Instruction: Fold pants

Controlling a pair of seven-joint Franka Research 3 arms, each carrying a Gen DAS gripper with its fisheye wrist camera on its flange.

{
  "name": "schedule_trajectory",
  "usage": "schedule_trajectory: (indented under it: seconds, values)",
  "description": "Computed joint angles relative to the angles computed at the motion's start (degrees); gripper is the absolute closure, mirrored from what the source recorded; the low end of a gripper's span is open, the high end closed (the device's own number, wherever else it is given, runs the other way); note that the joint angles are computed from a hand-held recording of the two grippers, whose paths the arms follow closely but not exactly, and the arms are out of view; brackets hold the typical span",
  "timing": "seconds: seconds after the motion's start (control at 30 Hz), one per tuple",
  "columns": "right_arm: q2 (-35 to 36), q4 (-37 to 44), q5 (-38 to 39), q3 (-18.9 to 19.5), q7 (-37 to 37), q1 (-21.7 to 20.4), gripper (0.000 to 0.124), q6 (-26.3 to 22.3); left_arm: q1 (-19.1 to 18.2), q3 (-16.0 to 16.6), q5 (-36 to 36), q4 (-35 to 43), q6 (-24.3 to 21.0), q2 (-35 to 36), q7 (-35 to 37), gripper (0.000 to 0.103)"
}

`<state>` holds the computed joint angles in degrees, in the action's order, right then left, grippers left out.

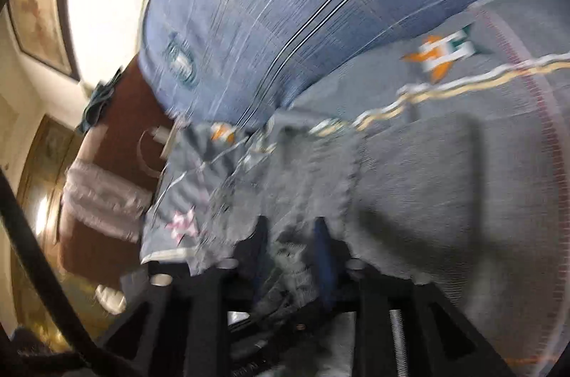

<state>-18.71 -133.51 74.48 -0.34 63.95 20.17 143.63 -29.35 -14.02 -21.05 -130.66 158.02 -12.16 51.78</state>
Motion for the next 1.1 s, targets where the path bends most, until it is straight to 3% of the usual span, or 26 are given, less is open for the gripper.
schedule_trajectory:
  seconds: [0.07,0.13,0.23,0.37,0.43,0.47,0.53,0.63,0.7,0.8,0.87,1.0,1.03,1.1]
  values:
    - [-1.8,-1.4,-1.0,0.7,1.8,-0.7,0.065,3.7,1.1,-1.0,3.0,-0.2,0.2,-1.0,-2.2,0.088]
    - [-4.0,-3.1,-4.1,0.7,5.5,-1.5,0.065,5.3,1.6,-1.3,5.3,-1.0,1.5,-2.4,-4.3,0.088]
    - [-5.6,-4.8,-8.9,0.6,11.3,-2.4,0.065,6.5,-2.1,2.3,-1.5,-2.2,5.5,-2.9,-0.3,0.088]
    - [-5.2,-5.3,-17.5,-0.2,17.9,-3.8,0.065,3.9,-1.1,2.1,-2.9,-2.0,1.8,-1.5,-3.1,0.088]
    - [-4.2,-4.8,-20.6,0.0,20.3,-3.9,0.065,2.7,-4.3,3.8,-11.5,-5.2,8.3,-3.0,-0.5,0.088]
    - [-3.9,-4.6,-21.3,-0.2,20.2,-3.6,0.065,2.1,-4.8,3.9,-12.4,-5.8,10.2,-3.6,-0.1,0.088]
    - [-4.0,-4.5,-23.0,0.2,20.8,-3.4,0.065,2.1,-4.2,3.4,-10.1,-5.8,11.5,-3.9,-1.2,0.088]
    - [-3.0,-3.7,-26.5,1.0,23.0,-3.3,0.069,0.9,-3.1,3.3,-7.4,-3.7,7.9,-1.6,-2.8,0.088]
    - [-2.7,-3.9,-25.7,0.5,22.2,-2.4,0.075,0.8,-2.3,2.9,-6.2,-2.9,6.1,-0.5,-3.7,0.087]
    - [-2.5,-3.7,-26.2,0.5,22.3,-2.2,0.075,-0.2,-0.7,1.6,-4.2,-3.2,7.5,-0.9,-5.6,0.088]
    - [-2.6,-3.8,-26.0,0.1,22.4,-2.2,0.075,-0.8,1.5,-0.3,1.3,-3.3,9.0,-1.5,-9.3,0.088]
    - [-2.0,-4.1,-22.6,-0.3,21.6,-1.6,0.075,-0.3,2.5,-1.0,6.7,-1.9,5.7,0.1,-13.8,0.088]
    - [-1.9,-3.9,-23.1,0.0,21.4,-1.7,0.076,-0.1,1.9,-0.4,5.4,-3.1,5.9,-0.2,-14.2,0.088]
    - [-1.6,-3.4,-24.2,0.7,21.4,-1.6,0.097,0.0,1.8,-0.4,5.6,-4.1,8.4,-0.3,-15.4,0.088]
